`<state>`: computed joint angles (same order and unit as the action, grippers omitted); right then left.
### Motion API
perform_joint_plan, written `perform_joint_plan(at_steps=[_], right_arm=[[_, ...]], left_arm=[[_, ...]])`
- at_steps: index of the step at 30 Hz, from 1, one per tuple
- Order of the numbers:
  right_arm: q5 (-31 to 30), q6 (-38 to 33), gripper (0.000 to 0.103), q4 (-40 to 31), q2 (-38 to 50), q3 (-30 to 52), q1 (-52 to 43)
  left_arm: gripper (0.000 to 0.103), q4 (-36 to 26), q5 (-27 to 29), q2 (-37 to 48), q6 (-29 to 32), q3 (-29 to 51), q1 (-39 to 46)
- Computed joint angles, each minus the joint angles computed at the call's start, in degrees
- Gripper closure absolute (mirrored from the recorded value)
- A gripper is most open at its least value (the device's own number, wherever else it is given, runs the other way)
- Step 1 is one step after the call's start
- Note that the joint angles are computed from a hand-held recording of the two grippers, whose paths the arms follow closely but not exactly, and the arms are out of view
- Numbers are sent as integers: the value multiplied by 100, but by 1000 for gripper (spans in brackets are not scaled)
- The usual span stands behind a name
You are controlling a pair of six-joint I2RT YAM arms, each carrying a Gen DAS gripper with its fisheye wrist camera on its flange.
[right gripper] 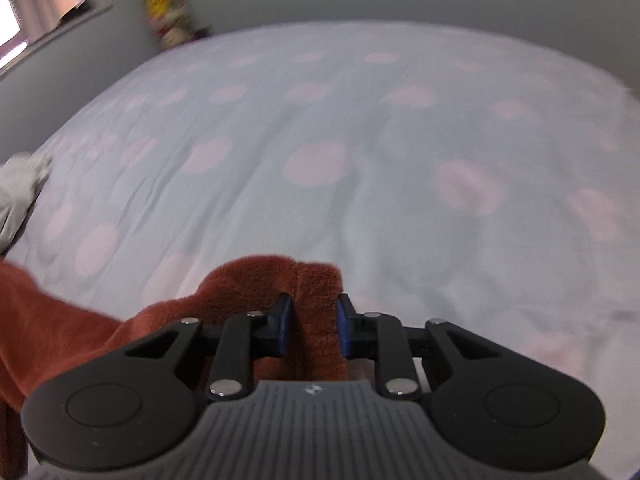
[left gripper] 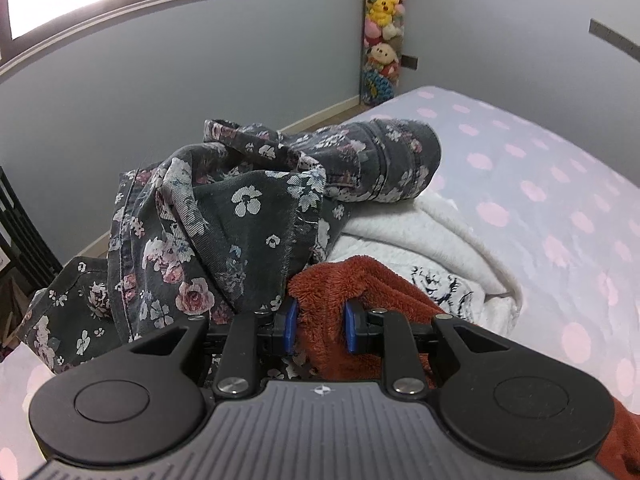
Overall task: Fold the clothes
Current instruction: 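Hold the fleece with the left gripper while the right gripper pulls it taut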
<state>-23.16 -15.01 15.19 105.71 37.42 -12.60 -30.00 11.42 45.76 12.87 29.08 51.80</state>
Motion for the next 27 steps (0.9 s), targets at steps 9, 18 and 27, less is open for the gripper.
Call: perform_joint_plan(at_steps=[9, 18, 27], right_arm=[[-361, 261, 79, -1129, -3328, -1042, -1935], [-1719, -1239, 79, -3576, -3892, 286, -5337], [-1237, -2152, 78, -3355, -2563, 165, -5707]], left_arm=[[83, -1284, 1034, -1185, -129, 576, -352], [82, -1462, -631, -2073, -2134, 588, -4191], [82, -536, -1917, -885, -2703, 28, -5232]])
